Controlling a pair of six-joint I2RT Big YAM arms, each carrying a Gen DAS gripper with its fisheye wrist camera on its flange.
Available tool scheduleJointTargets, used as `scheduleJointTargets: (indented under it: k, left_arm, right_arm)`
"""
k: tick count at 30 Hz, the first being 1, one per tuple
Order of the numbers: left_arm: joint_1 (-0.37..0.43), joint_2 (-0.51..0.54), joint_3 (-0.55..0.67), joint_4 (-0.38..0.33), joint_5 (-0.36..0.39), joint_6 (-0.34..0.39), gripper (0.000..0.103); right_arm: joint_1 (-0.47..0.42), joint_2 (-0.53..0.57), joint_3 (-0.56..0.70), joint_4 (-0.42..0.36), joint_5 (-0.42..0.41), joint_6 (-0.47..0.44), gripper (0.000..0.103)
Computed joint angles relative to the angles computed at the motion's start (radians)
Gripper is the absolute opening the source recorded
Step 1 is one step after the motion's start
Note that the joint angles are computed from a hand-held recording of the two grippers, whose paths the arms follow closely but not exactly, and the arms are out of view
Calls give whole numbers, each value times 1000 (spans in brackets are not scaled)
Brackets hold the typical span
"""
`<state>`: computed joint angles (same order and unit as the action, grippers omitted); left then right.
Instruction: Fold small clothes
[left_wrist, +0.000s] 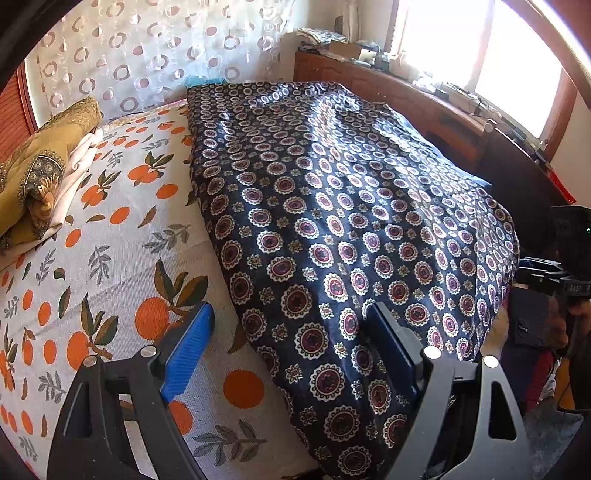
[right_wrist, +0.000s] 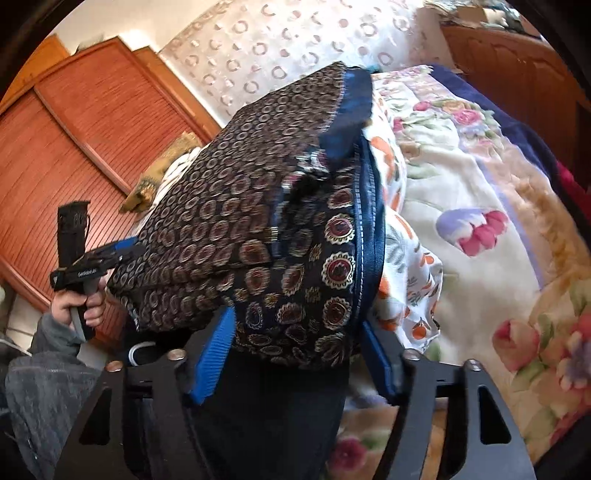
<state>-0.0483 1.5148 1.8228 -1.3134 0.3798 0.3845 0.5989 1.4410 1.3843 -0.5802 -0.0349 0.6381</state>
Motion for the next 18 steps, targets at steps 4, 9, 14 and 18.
scheduleJointTargets:
  k: [4, 9, 14, 18]
  left_arm:
    - [3, -9, -14, 15, 10, 2, 86]
    - [4, -23, -31, 23, 8, 1, 86]
    - [16, -39, -39, -3, 24, -9, 76]
    - [35, -66, -61, -27, 50, -26, 64]
  right_arm:
    - [-7, -19, -4, -6, 6, 7, 44]
    - [-9, -21, 1, -16, 26, 29, 13]
    - [12, -13, 30, -47, 63, 25, 9]
    - [21, -5, 50, -65, 84, 13, 9]
